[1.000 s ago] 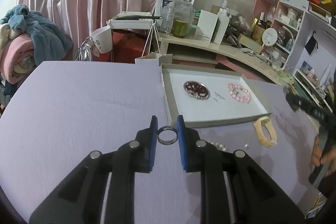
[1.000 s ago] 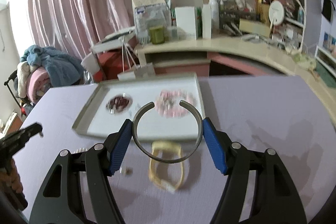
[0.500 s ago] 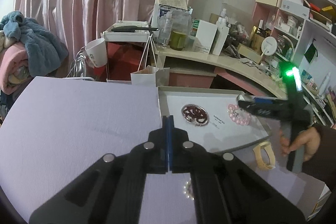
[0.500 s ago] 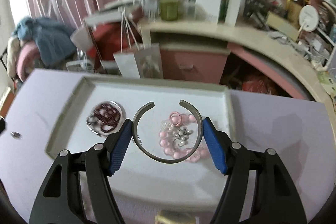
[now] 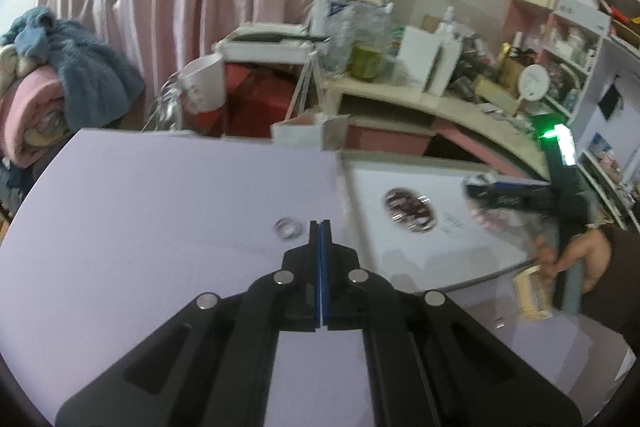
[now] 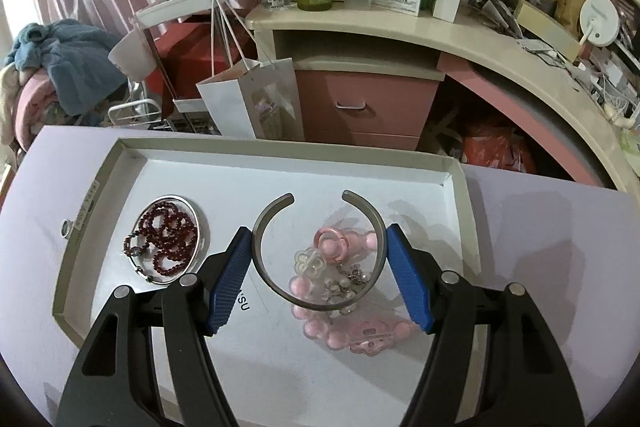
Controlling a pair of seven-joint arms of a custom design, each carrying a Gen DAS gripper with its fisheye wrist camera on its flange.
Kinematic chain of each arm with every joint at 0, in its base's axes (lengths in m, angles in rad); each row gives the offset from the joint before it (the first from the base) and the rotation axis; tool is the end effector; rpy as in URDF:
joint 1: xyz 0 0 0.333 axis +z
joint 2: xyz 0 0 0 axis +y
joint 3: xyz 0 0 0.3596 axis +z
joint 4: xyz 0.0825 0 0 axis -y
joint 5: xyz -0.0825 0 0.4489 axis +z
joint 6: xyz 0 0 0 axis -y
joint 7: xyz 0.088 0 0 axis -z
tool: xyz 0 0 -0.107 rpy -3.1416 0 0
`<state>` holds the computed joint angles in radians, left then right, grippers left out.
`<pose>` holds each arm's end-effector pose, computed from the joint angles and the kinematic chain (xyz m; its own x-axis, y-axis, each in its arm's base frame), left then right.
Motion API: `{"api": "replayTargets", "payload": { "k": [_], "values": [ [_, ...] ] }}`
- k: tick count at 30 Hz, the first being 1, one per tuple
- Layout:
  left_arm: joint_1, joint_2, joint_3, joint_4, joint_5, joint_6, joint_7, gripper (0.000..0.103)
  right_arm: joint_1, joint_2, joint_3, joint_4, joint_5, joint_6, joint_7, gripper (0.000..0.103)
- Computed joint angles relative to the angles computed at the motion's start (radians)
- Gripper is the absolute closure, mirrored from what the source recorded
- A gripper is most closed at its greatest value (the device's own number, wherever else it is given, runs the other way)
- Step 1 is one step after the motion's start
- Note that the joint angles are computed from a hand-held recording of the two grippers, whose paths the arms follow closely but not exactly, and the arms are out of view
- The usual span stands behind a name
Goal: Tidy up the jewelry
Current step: 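Carry the grey cuff into the tray and open the right gripper while the left carries the ring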
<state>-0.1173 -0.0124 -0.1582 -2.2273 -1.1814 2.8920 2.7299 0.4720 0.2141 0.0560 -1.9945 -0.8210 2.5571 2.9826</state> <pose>0.5924 -0.1111 0.4326 -0.4199 -0.8932 0.1605 -0.6537 0.1750 -0.7362 0.5858 0.3520 0.3920 -0.2506 -0.9672 -0.0420 -0.7720 0.2259 -0.5941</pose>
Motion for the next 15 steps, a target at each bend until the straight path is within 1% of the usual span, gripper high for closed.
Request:
{"api": "replayTargets", "payload": {
  "k": [4, 9, 10, 11, 12, 13, 14, 15],
  "values": [
    [0.016, 0.026, 0.007, 0.009, 0.043, 0.001, -0.057, 0.102, 0.0, 0.008, -0.001, 0.01, -0.004, -0.002, -0.01, 0.034],
    [0.027, 0.047, -0.006, 0.032, 0.028, 0.007, -0.038, 0.101, 0.001, 0.022, -0.009, 0.025, -0.01, 0.006, -0.003, 0.033],
    [0.027, 0.052, -0.009, 0.037, 0.025, 0.011, -0.034, 0.1, 0.005, 0.022, -0.011, 0.028, -0.02, -0.002, 0.0, 0.03],
    [0.028, 0.056, -0.012, 0.042, 0.02, 0.012, -0.028, 0.096, 0.01, 0.018, -0.014, 0.026, -0.038, -0.002, 0.01, 0.026],
    [0.028, 0.063, -0.016, 0.048, 0.018, 0.018, -0.025, 0.088, 0.014, 0.01, -0.017, 0.02, -0.064, 0.006, 0.028, 0.02],
    [0.029, 0.069, -0.019, 0.052, 0.017, 0.024, -0.024, 0.084, 0.017, 0.005, -0.018, 0.016, -0.081, 0.009, 0.039, 0.02],
    [0.029, 0.083, -0.022, 0.063, 0.017, 0.031, -0.025, 0.074, 0.018, -0.001, -0.016, 0.014, -0.096, 0.005, 0.046, 0.02],
    [0.03, 0.093, -0.026, 0.071, 0.026, 0.036, -0.035, 0.068, 0.02, -0.01, -0.015, 0.009, -0.111, 0.001, 0.054, 0.02]
  ]
}}
